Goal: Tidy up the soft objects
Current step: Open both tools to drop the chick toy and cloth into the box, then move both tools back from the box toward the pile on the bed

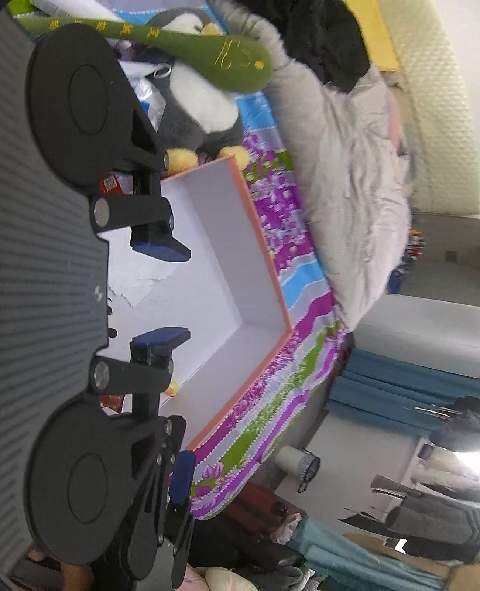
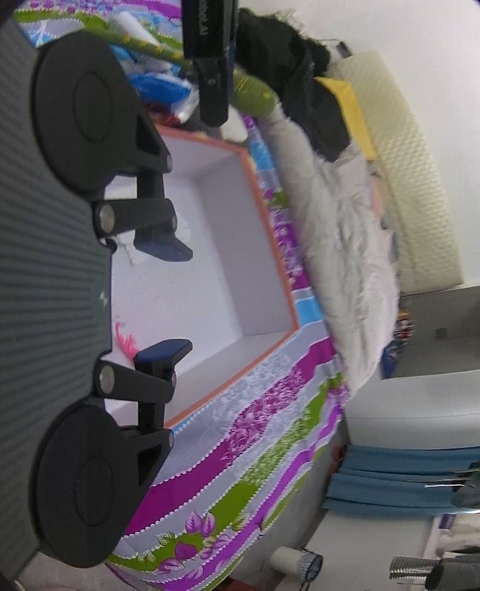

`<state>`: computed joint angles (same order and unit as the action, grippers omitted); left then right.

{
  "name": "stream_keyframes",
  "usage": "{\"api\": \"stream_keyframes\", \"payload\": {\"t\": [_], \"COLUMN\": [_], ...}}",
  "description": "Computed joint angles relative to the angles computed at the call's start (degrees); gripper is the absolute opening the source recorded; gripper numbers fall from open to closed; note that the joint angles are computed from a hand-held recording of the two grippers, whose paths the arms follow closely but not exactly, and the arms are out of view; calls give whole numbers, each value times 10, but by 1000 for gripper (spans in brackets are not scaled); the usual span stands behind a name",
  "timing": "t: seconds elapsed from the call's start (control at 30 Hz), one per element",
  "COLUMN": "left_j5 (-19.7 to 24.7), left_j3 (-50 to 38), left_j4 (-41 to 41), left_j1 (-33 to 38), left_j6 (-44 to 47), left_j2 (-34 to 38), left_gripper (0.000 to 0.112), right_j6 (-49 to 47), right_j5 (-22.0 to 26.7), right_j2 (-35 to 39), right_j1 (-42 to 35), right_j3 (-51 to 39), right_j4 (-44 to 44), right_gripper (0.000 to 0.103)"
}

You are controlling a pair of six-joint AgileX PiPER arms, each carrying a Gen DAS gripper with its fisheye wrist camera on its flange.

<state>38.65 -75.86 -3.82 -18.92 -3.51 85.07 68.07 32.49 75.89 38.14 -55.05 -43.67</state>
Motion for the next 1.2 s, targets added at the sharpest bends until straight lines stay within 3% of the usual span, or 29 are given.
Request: {"api": "stream_keyframes", "payload": {"t": [0.27, 0.47, 0.57, 0.73, 0.87, 0.97, 1.1, 1.2], "left_j5": [-23, -10, -9, 13, 40, 57, 72, 99], "left_j3": [110, 175, 205, 248, 273, 283, 310, 332], "left_j4": [-38, -71, -29, -26, 89, 99, 13, -98], "left_j1": [22, 44, 28, 32, -34, -46, 20, 123], "left_j6": [41, 73, 29, 11, -109, -137, -75, 36], "left_j2": [-140, -241, -287, -361, -420, -447, -480, -501], "left_gripper": [45, 45, 45, 45, 45, 45, 45, 45], "right_j6": [150, 221, 263, 312, 344, 356, 368, 375], "right_j5": [62, 128, 165, 218, 265, 286, 311, 324], "right_j2": [-69, -99, -107, -113, -104, -97, -86, -78], "right_j1": [125, 218, 272, 361, 433, 465, 503, 520], "right_j3": [45, 64, 74, 83, 82, 80, 79, 77], "right_j4": [-138, -193, -220, -234, -239, -240, -235, -231], "right_gripper": [49, 49, 49, 49, 49, 50, 50, 50]}}
